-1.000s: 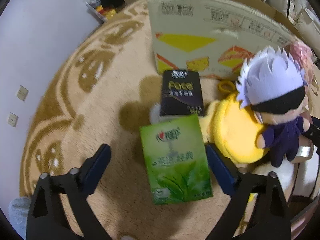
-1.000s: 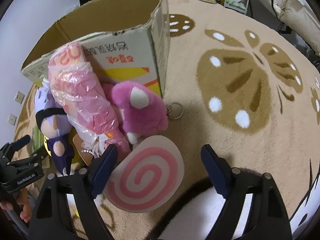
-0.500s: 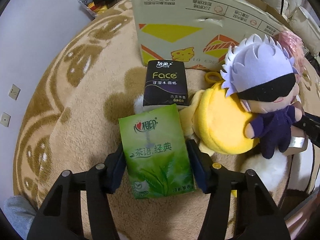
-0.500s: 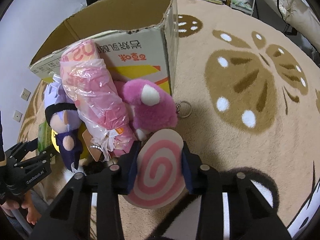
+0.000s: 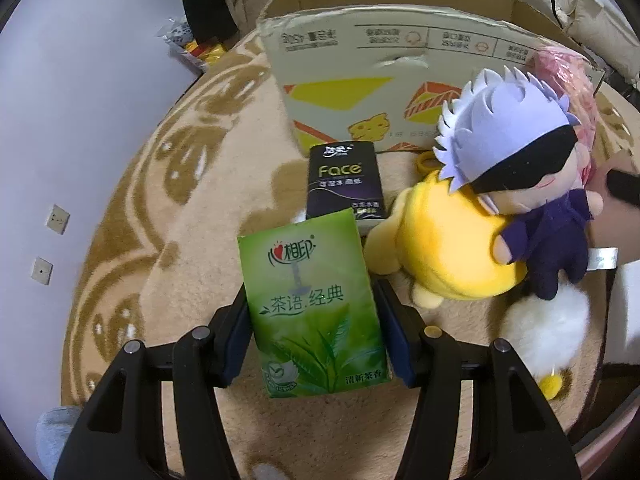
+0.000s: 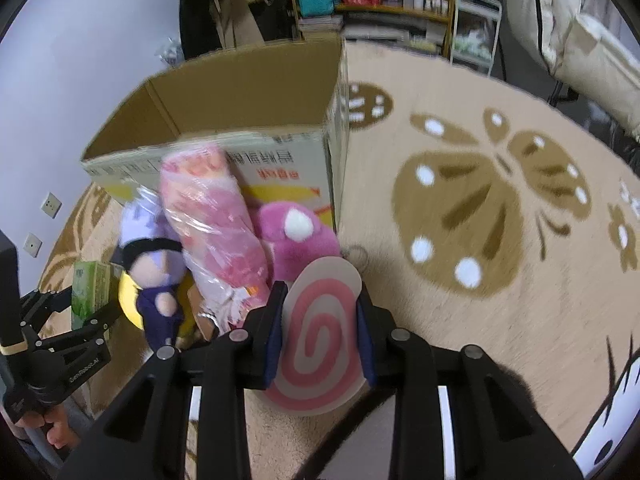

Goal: Organize soft objects
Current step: 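Close the right tool on the swirl cushion while the left closes on the green pack, then carry the swirl cushion into the box with the right tool while the left drops the green pack in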

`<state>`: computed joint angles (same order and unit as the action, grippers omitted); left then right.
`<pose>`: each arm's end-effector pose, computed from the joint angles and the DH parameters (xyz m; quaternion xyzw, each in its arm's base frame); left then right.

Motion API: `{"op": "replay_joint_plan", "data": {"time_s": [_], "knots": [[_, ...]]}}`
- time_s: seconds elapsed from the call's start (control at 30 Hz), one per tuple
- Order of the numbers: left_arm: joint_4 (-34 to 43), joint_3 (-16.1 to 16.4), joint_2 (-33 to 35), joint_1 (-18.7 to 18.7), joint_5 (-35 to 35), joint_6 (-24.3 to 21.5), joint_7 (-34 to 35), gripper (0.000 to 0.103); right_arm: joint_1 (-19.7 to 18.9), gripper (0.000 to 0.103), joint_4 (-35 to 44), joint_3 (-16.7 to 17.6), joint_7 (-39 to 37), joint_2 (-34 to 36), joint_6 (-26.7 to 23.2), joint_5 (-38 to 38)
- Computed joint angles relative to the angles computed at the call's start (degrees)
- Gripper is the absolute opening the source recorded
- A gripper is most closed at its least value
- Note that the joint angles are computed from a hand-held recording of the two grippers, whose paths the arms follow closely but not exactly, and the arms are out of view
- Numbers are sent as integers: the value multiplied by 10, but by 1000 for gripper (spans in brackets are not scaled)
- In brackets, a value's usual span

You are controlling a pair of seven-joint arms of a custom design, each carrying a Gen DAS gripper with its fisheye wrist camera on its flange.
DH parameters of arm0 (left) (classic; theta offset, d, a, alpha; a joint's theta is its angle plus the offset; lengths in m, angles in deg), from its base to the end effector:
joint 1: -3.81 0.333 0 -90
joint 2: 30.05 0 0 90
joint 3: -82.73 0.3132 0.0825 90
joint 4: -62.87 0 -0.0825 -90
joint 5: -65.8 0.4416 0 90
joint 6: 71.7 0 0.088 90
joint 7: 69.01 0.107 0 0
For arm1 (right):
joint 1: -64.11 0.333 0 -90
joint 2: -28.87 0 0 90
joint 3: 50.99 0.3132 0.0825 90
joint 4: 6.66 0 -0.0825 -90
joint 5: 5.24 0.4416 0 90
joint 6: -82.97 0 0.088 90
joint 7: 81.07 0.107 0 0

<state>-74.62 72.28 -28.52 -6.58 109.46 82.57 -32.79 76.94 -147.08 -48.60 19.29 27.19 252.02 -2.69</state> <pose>0.5049 -0.2167 0.2789 -0.6606 0.7122 -0.0959 0.2171 0.5377 0.1432 0.3229 -0.6973 0.6674 -0.1315 0.2260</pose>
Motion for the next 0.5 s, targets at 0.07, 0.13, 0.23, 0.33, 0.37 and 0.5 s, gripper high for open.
{"op": "replay_joint_plan", "data": {"time_s": [0.07, 0.13, 0.23, 0.33, 0.37, 0.5], "knots": [[-5, 0, -10, 0, 22, -2, -22, 57, -3, 33, -17, 3, 24, -16, 27, -27], [-14, -1, -24, 3, 40, 5, -40, 57, -11, 33, -30, 9, 50, -29, 52, -58], [-26, -11, -51, 10, 97, 5, -97, 57, -45, 33, -50, 37, 119, -53, 90, -134], [-37, -25, -82, 21, 168, 5, -165, 57, -105, 33, -62, 86, 186, -70, 125, -206], [-39, -29, -89, 25, 185, 5, -182, 57, -143, 33, -65, 120, 211, -77, 140, -232], [-50, -50, -133, 43, 275, -3, -282, 57, -278, 33, -76, 251, 233, -101, 190, -243]]}}
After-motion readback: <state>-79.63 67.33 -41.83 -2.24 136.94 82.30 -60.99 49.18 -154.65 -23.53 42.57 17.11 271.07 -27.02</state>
